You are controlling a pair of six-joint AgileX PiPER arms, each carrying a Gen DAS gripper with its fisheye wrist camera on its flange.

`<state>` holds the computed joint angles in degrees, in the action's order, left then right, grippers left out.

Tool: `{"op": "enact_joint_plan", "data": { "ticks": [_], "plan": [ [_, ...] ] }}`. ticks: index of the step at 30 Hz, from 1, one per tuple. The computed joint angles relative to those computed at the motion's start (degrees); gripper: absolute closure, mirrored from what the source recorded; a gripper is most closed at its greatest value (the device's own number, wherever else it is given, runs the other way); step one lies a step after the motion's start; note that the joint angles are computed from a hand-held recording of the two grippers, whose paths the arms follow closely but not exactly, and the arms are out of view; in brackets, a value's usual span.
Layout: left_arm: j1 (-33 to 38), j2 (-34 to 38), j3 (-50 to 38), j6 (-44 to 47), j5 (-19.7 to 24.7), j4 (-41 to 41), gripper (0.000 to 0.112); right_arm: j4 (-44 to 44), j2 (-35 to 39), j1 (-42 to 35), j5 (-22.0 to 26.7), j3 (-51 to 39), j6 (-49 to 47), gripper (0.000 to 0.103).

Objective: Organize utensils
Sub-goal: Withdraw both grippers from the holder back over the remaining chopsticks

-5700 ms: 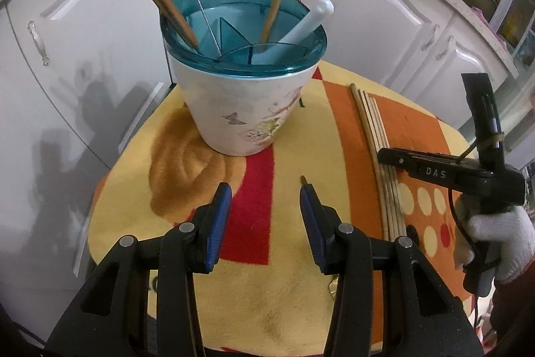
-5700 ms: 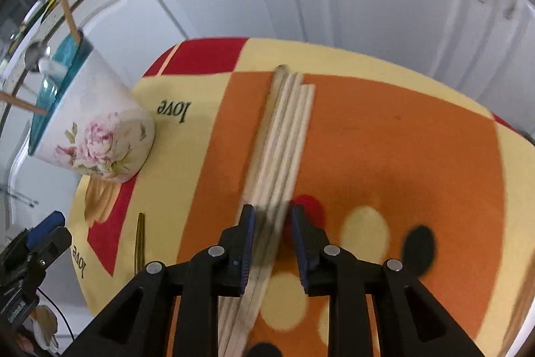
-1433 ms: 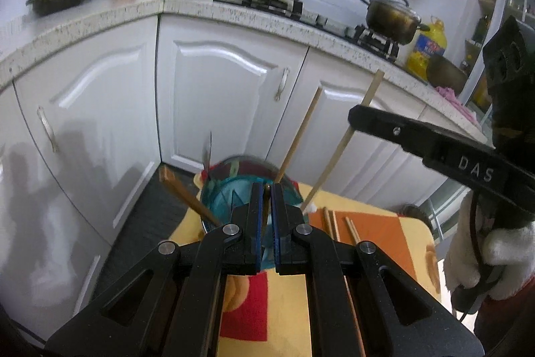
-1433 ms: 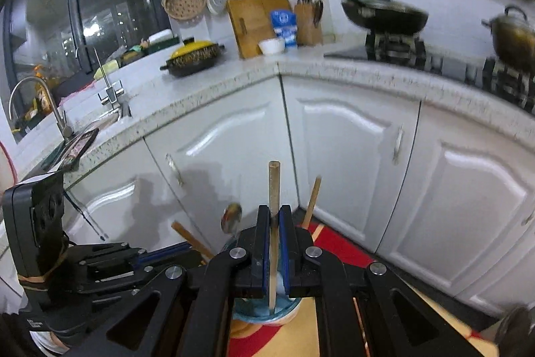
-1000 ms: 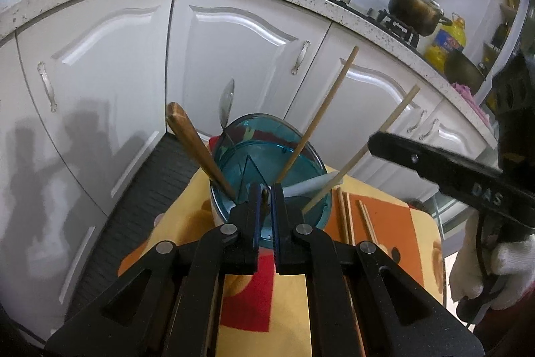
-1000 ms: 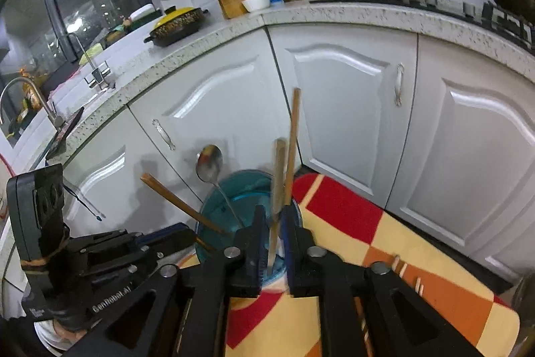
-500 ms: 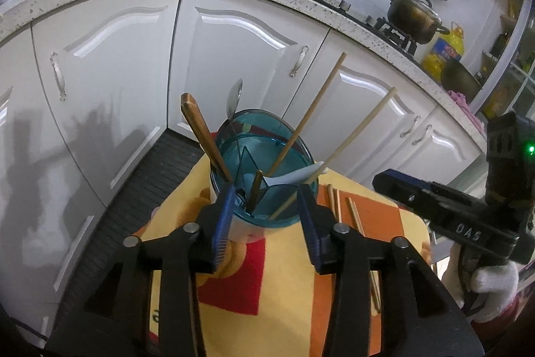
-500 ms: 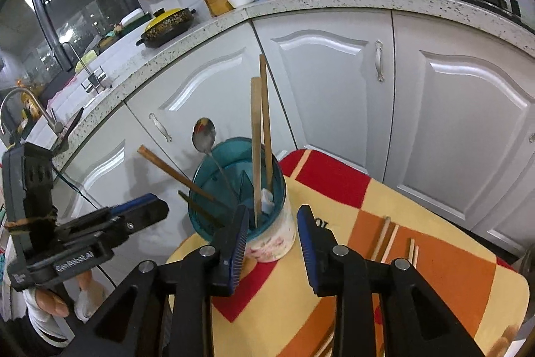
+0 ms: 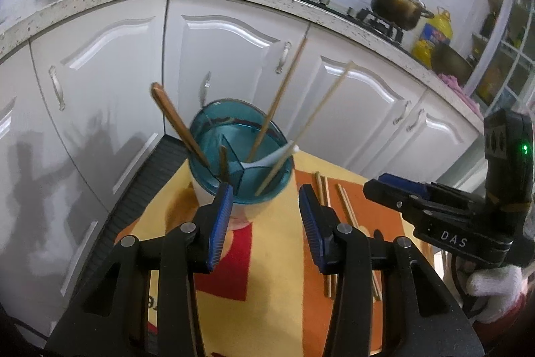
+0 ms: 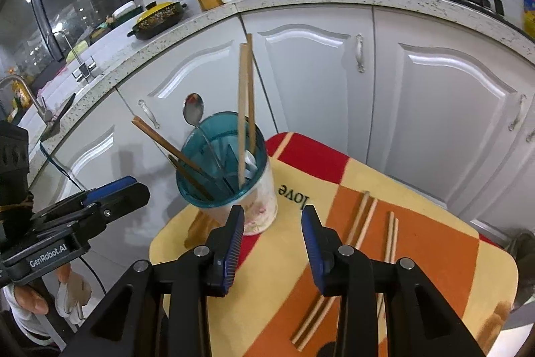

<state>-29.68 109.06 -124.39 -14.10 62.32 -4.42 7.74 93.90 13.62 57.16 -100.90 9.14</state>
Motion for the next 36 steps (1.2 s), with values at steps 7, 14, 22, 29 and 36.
{"op": "enact_joint_plan", "data": {
  "ticks": [7,14,22,29,36],
  "plan": [
    [-3.0,0.1,0.4,0.0,-0.1,1.9,0.072,-0.9,-4.2,-0.6,-1.4,5.4,0.9,0.066],
    [-5.0,0.8,1.1,-0.5,-0.3,3.1,0.072,-1.1,-6.6,-2.1,-1.7,9.7,1.1,0.065],
    [-6.3,2.2,1.7,-1.2,0.1,4.1,0.072,0.1,-8.6,-4.2,-2.4,14.3,0.5,0.064],
    [-6.8,3.3,1.4,-1.8,0.6,4.6,0.072,0.7,-8.9,-5.1,-2.7,16.3,0.1,0.063],
    [-7.1,3.8,1.9,-1.5,0.9,4.7,0.072,1.4,-8.6,-5.7,-2.7,17.7,-0.3,0.063]
  ]
}}
